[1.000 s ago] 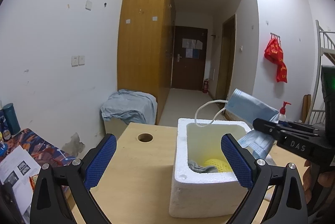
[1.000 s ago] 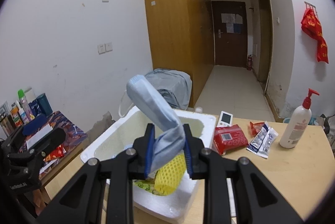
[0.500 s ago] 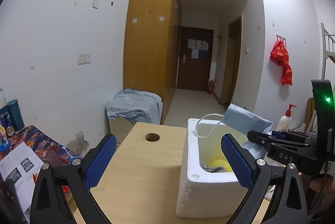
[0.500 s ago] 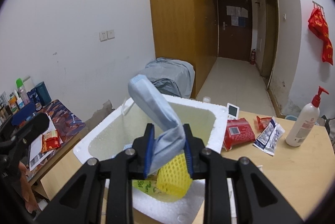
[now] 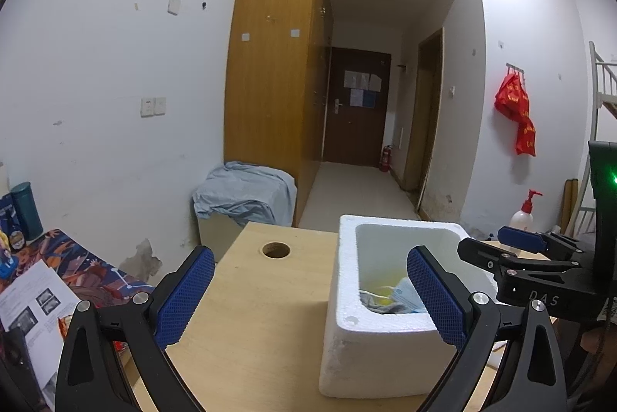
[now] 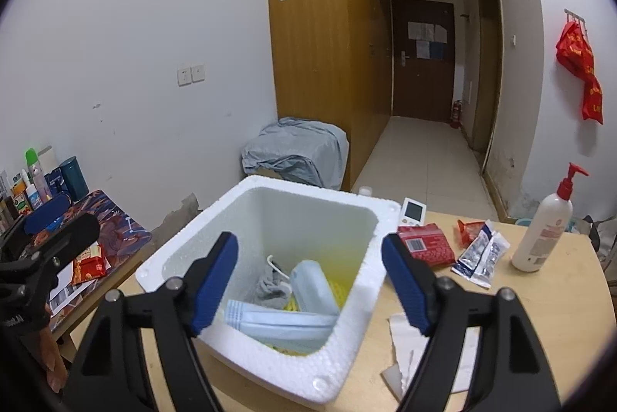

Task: Organize soft objects
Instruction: 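Withdraw both grippers from the box back over the table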

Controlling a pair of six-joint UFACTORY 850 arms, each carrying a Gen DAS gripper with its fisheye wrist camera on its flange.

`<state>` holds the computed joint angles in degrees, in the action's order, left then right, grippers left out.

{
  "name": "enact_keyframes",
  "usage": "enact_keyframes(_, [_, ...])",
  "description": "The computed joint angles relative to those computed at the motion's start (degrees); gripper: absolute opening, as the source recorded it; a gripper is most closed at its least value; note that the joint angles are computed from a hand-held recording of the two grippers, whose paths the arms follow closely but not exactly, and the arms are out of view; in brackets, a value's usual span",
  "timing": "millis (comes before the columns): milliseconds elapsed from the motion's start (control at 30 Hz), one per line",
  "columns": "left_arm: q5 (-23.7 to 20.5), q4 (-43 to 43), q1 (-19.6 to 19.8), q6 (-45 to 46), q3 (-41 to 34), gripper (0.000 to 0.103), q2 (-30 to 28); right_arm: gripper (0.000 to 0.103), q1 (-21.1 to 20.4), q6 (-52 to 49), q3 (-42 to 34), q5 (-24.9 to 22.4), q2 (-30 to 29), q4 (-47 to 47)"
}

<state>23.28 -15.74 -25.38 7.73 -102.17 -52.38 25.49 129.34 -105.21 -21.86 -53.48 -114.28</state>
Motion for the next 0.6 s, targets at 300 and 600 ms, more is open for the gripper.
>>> enact_keyframes(300, [2.52,3.35,-1.28,-2.42,3.73,0.103,2.51,0.084,-0.29,11.75,10.40,-4.76,6.41,-8.53])
enact_keyframes(600, [2.92,8.70,-2.97,-7.20,6.20,0.103,4.16,0.098,-0.55,19.78,23.38,-12.56,14.09,-11.63])
